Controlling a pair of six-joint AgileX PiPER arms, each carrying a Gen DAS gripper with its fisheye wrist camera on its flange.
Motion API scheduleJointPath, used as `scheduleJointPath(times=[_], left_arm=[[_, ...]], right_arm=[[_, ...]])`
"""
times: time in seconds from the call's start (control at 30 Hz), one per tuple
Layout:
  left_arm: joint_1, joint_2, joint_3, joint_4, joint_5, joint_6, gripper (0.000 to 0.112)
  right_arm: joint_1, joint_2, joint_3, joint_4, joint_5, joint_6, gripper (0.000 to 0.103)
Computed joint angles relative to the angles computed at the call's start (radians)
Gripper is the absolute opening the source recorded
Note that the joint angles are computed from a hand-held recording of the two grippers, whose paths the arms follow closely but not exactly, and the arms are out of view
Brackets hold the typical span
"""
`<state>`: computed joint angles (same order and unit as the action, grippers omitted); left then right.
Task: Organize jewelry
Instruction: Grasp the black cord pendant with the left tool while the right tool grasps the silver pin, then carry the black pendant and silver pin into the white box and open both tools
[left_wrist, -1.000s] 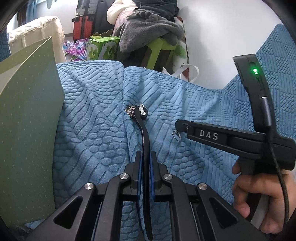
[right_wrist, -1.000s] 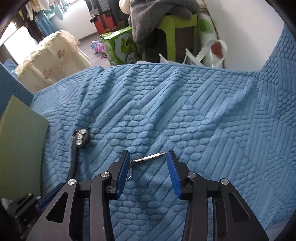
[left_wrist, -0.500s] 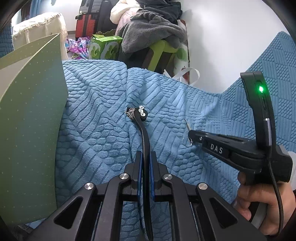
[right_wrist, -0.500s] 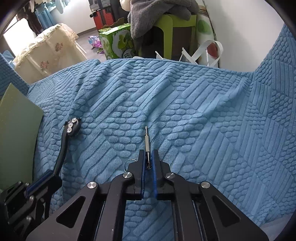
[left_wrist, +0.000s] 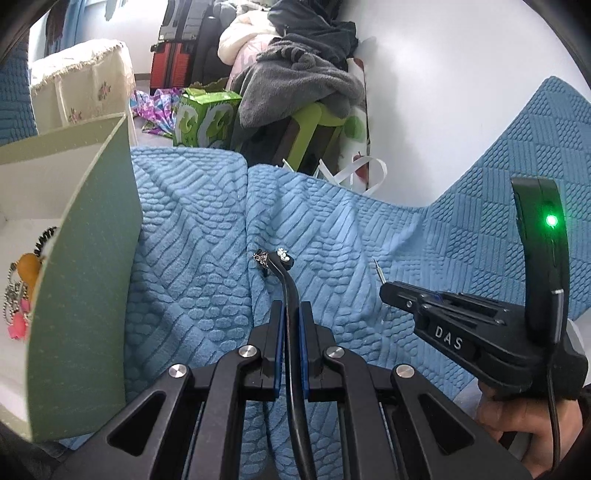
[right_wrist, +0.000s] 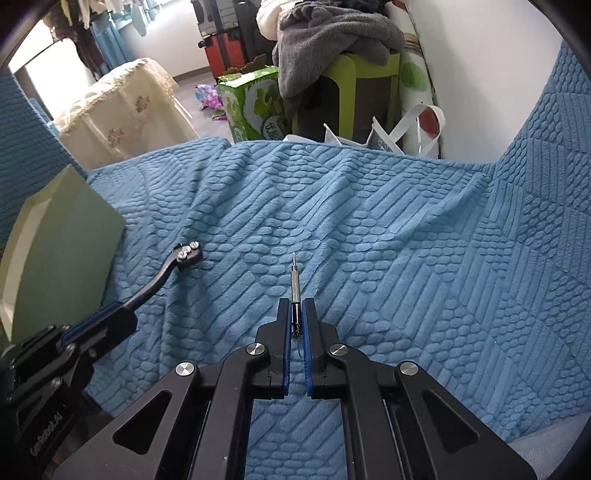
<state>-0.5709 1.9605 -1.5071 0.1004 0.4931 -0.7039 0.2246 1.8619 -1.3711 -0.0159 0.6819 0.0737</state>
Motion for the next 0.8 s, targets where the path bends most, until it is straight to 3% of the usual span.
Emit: scheduleJointPath(times=[0.33,0.8], left_arm=[[-0.013,-0.058,-0.039,0.036,0.073,-0.040,0.005],[-0.003,-0.092,-0.352,0.060,0.346,0.026,0.005]], right_arm=[[-0.009,-0.103,0.044,0.045,0.016,-0.001,0.003],[0.020,-0.149,-0.210,0.042,0.200,0.054,0.003]])
